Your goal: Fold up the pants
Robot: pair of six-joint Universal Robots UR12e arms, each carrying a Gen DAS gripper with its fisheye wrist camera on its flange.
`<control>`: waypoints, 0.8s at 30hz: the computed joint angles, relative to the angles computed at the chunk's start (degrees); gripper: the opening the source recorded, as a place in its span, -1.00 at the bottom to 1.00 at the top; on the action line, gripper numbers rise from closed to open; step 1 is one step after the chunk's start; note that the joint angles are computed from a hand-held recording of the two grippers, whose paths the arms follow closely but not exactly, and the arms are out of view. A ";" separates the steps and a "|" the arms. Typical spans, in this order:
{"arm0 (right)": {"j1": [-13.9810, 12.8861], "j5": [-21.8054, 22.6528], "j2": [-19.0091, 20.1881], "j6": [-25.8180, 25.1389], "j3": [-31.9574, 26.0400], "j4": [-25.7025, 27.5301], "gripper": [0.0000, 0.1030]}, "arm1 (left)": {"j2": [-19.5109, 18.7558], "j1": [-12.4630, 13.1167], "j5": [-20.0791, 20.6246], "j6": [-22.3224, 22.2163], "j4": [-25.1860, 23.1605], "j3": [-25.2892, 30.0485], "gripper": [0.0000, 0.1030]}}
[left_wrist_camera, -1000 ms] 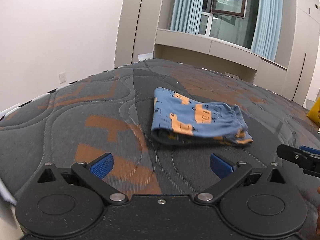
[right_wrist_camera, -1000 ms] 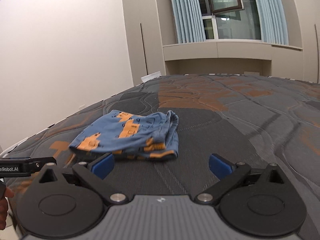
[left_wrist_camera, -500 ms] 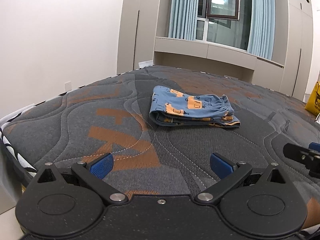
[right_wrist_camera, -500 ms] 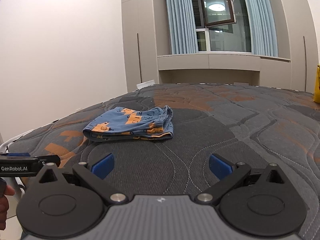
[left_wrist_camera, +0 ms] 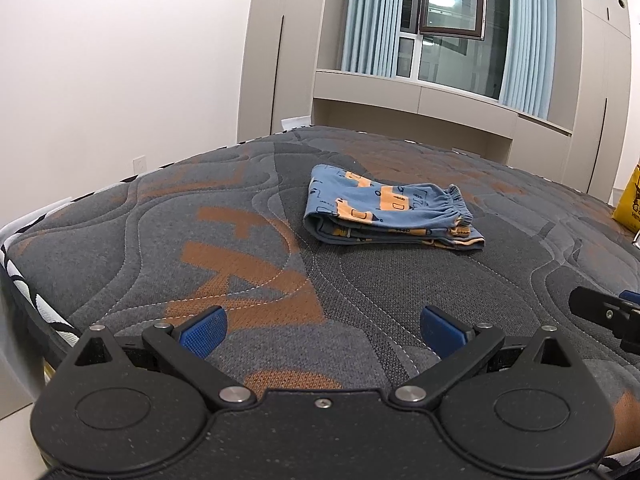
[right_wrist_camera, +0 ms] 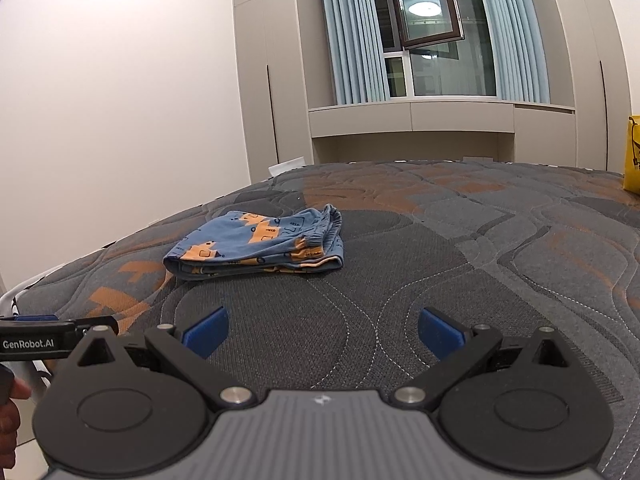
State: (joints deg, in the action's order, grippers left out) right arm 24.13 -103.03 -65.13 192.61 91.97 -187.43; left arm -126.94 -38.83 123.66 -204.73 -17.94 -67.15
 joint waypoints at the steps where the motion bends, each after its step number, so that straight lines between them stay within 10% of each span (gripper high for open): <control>1: -0.03 0.07 0.02 -0.02 -0.03 -0.01 1.00 | -0.03 0.01 -0.07 0.06 -0.10 0.06 0.99; 24: -0.40 0.83 0.20 0.49 -0.22 0.83 1.00 | -0.43 -0.04 -0.87 0.86 -0.75 0.90 0.99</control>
